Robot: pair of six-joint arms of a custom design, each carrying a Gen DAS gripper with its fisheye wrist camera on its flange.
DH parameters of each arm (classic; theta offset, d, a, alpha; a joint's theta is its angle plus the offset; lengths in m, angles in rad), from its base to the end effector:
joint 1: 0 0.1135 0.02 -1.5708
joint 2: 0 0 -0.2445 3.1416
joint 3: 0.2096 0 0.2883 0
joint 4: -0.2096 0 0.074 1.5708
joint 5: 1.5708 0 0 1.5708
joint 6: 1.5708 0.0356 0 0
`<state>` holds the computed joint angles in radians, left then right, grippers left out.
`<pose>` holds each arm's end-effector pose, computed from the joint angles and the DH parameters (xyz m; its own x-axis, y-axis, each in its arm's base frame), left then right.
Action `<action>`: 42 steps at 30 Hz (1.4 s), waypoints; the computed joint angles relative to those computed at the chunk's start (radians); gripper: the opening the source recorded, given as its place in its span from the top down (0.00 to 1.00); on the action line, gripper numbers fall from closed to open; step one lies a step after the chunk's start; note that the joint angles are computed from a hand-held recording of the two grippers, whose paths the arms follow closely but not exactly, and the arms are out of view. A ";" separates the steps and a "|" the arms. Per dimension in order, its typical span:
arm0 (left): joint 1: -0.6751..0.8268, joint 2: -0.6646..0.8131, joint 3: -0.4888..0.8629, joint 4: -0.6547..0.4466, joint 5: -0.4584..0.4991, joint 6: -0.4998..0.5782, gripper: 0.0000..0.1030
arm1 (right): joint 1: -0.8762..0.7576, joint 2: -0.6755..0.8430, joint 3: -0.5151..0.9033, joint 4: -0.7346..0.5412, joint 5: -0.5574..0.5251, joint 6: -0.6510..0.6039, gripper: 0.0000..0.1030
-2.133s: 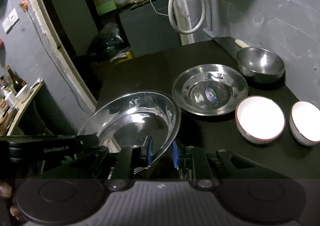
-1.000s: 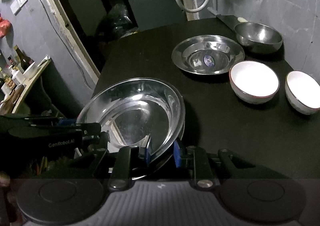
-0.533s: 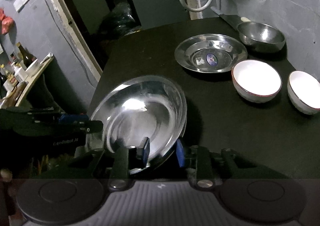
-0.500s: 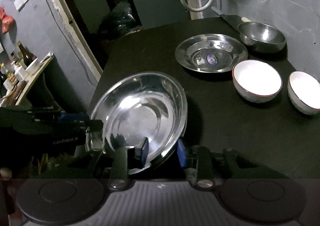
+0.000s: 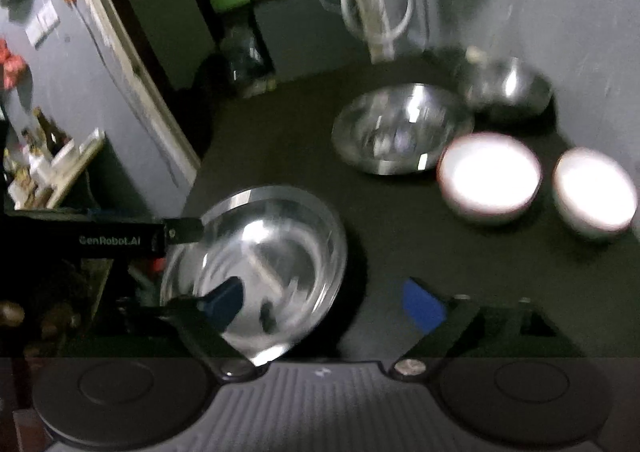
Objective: Organize plates and bowls
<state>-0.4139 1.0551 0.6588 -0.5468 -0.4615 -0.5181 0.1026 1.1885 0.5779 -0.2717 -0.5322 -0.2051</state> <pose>0.2306 -0.0840 0.1870 -0.7036 -0.1753 -0.6887 -0.2621 0.9648 0.0223 0.2575 0.0447 0.1470 -0.6688 -0.2453 -0.7019 -0.5568 0.7908 0.2542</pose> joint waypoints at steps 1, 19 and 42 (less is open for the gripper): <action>0.013 0.006 0.010 0.028 -0.003 0.040 0.01 | -0.025 0.000 0.011 0.021 -0.016 -0.004 0.00; 0.083 0.543 0.396 0.321 -0.008 0.131 0.01 | -0.035 0.332 0.276 0.191 0.144 0.024 0.00; 0.146 0.850 0.648 0.191 0.198 -0.011 0.15 | 0.021 0.710 0.511 0.290 0.194 -0.051 0.22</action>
